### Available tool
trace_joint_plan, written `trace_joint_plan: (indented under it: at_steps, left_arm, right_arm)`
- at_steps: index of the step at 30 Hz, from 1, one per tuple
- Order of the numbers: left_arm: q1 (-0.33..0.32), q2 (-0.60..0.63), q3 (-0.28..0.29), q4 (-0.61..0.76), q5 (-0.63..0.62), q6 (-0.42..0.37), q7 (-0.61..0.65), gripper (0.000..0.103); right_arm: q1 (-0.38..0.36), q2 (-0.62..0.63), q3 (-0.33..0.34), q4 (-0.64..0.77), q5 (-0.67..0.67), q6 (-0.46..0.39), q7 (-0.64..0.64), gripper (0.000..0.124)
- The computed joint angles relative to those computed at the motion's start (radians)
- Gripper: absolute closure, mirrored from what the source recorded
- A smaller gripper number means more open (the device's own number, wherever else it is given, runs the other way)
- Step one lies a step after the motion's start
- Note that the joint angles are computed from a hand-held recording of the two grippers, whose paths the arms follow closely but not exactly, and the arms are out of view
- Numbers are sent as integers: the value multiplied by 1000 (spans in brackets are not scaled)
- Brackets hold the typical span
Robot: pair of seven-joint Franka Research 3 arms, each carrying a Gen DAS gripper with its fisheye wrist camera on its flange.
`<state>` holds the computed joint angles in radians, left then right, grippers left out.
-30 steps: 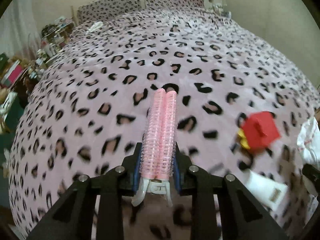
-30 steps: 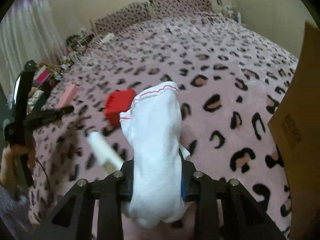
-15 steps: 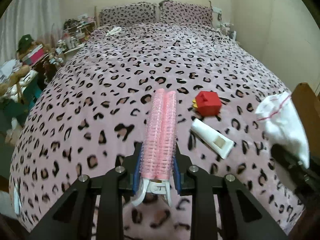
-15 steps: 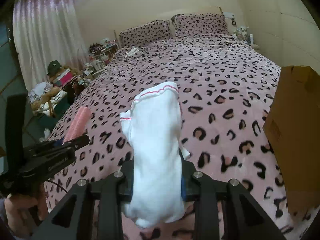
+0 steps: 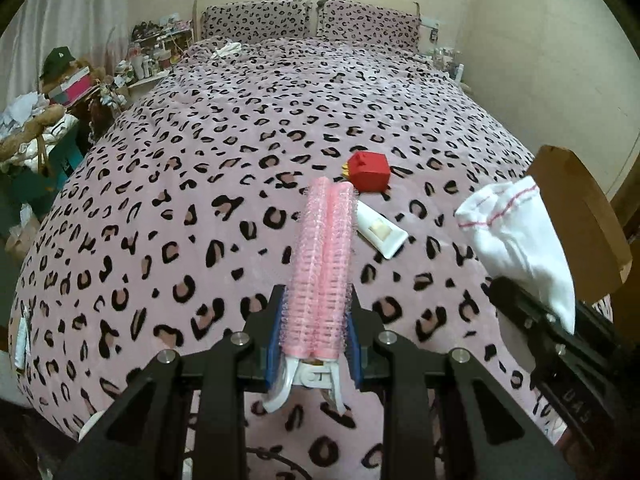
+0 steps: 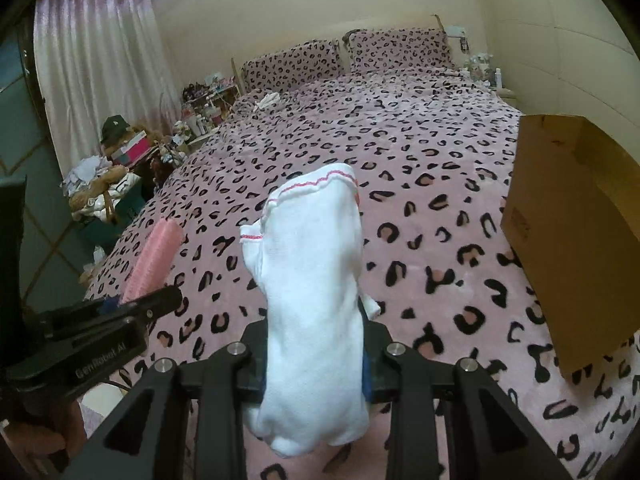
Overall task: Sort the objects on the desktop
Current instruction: 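Lift the hair roller and white sock and carry both toward the cardboard box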
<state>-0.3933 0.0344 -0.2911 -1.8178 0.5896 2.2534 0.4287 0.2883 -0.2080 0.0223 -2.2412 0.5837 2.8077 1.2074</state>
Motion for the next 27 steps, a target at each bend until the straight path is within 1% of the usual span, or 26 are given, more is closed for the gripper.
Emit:
trace_joint_plan:
  at_steps: [7,11,16,27]
  left_arm:
    - [-21,22,-10,43,5,-24,11,76]
    - [-33,40,-10,69,7,-23,20,76]
    - [-54,80,-8,121,10,-39,43,76]
    - [-108,170,3,247,9,-59,108,76]
  right_arm:
    - [-7,-49,-7,-35,-10,-3,9,93]
    - [-20,-75,-9,-53,-31,-3,27,93]
    - [-32,-91,-21,-62,-47,-21,38,93]
    - [-73,-124,-32,-85,-90,-30,84,93]
